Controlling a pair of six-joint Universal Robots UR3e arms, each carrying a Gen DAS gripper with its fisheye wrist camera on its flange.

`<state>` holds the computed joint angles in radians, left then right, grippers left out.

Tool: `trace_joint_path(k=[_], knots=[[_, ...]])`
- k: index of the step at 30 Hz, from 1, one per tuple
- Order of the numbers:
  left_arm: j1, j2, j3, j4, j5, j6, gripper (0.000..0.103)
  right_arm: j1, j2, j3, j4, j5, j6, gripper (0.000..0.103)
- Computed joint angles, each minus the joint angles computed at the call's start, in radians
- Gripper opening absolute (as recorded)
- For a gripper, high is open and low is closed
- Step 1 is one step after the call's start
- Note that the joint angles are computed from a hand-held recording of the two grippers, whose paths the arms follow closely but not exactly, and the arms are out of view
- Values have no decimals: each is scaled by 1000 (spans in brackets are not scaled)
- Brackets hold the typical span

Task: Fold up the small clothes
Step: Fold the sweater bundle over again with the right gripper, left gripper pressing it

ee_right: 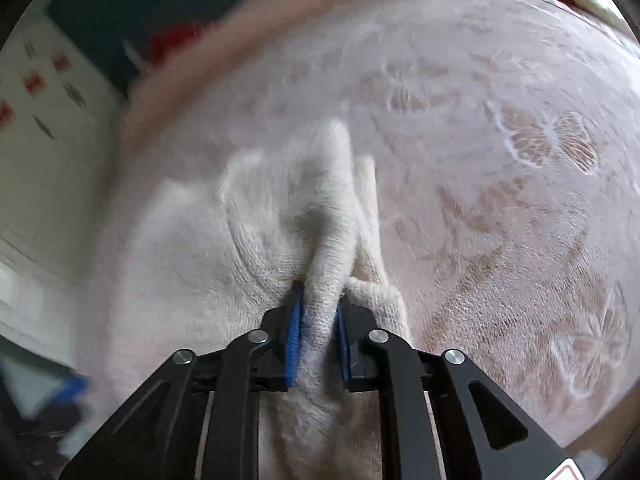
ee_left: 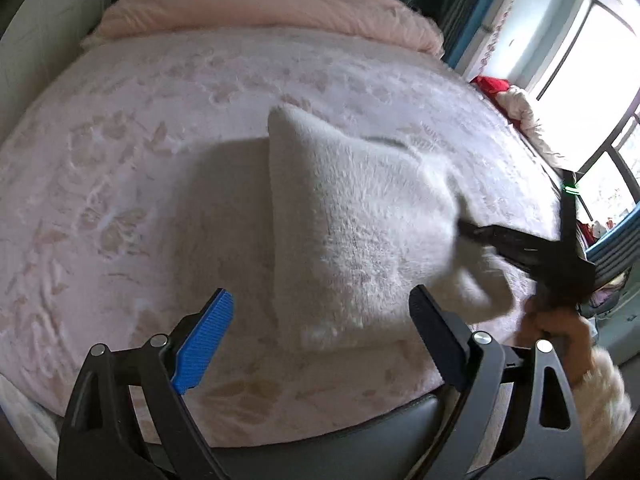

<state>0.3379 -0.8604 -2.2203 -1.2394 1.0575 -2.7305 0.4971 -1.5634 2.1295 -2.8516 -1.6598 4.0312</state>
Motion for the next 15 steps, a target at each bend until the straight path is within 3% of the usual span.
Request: trace_joint_path(k=[1, 2, 4, 7, 10, 12, 14, 15], knots=[[-24, -61, 7, 51, 2, -36, 88, 3, -43, 3, 19, -9, 31, 36], [-32, -93, 14, 71, -3, -60, 88, 26, -76, -14, 62, -59, 58, 59], [-35, -177, 36, 102, -42, -105, 91, 72, -101, -31, 92, -135, 75, 75], [-84, -377, 79, 245, -35, -226, 92, 30, -127, 18, 82, -46, 49, 78], [-125, -550, 134, 309, -22, -304, 92, -20, -95, 93, 19, 64, 61, 78], [-128, -623, 153, 316, -45, -311, 93, -48, -41, 164, -106, 141, 80, 79], [-128, -687, 162, 325, -73, -327, 98, -70, 47, 206, -246, 206, 112, 88], [-124, -711, 163, 321, -95, -328, 98, -59, 79, 215, -301, 191, 128, 90]])
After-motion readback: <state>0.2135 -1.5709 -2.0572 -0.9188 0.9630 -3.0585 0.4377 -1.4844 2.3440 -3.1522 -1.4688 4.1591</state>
